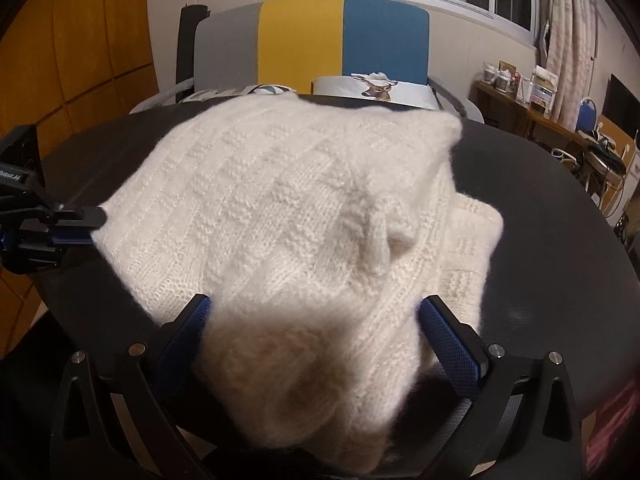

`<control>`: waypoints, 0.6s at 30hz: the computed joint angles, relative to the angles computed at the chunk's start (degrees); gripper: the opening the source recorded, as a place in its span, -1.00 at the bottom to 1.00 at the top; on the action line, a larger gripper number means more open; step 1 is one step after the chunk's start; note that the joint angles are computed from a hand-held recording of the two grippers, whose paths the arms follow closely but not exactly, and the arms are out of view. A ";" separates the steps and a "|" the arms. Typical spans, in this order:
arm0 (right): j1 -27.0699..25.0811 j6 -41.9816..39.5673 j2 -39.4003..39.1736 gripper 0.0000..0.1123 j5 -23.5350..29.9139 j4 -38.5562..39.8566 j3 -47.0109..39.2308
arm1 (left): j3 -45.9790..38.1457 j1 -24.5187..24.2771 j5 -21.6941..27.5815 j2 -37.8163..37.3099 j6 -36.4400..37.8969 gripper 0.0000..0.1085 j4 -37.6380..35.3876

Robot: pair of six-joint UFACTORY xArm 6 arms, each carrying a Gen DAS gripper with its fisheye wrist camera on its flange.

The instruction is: Fold clothes

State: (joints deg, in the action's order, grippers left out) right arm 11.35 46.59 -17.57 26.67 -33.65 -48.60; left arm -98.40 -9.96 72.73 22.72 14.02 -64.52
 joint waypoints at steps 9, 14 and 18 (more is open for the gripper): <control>5.10 -8.50 -2.98 0.83 -4.93 -1.49 -2.45 | -23.76 -4.79 0.75 11.32 8.18 -0.65 5.02; 7.40 -20.03 7.91 0.83 6.68 8.75 -11.22 | -28.60 -8.57 3.16 14.56 11.93 -0.85 22.79; 6.34 -13.48 6.65 0.82 3.34 4.45 -5.94 | -28.61 -8.48 1.90 15.20 14.14 -0.83 20.13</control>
